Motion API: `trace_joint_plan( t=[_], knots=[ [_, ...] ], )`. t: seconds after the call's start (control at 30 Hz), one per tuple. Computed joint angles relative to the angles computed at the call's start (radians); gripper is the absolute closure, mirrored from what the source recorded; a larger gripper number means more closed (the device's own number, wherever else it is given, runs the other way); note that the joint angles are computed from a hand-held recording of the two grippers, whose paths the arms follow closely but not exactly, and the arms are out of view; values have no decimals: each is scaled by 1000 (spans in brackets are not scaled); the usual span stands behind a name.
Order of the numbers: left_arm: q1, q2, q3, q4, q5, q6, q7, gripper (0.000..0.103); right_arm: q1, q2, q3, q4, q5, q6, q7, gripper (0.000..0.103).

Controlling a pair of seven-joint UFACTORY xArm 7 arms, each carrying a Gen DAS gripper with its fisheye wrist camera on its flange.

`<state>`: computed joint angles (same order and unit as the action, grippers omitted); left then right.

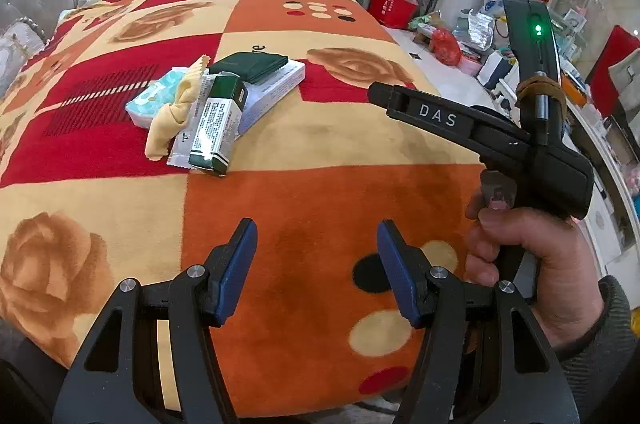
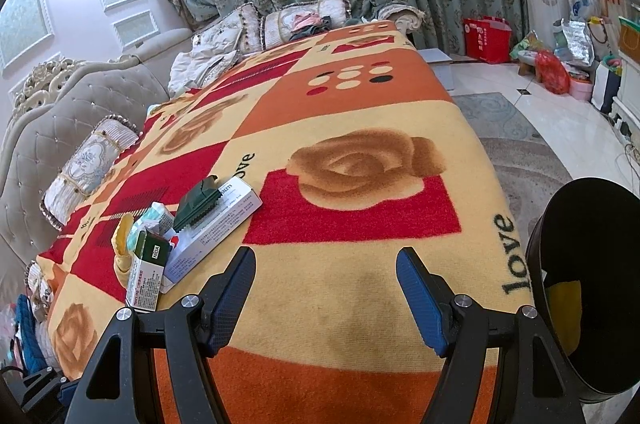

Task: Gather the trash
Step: 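Move both tools back over the blanket toward remaining items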

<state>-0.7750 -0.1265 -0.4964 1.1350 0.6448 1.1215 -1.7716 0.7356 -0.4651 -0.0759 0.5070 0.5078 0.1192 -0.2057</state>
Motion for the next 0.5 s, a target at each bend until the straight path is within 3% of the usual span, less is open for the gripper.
trace_joint_plan(
  t=[0.37,0.5],
  knots=[
    [4,-24,2,-35,-15,1,-5,42,-5,-1,14,-3,-24,-15,5,33],
    [18,-108,-15,-118,-26,38,-30,42,91,-9,-53,2,13,-28,-41,33]
  ],
)
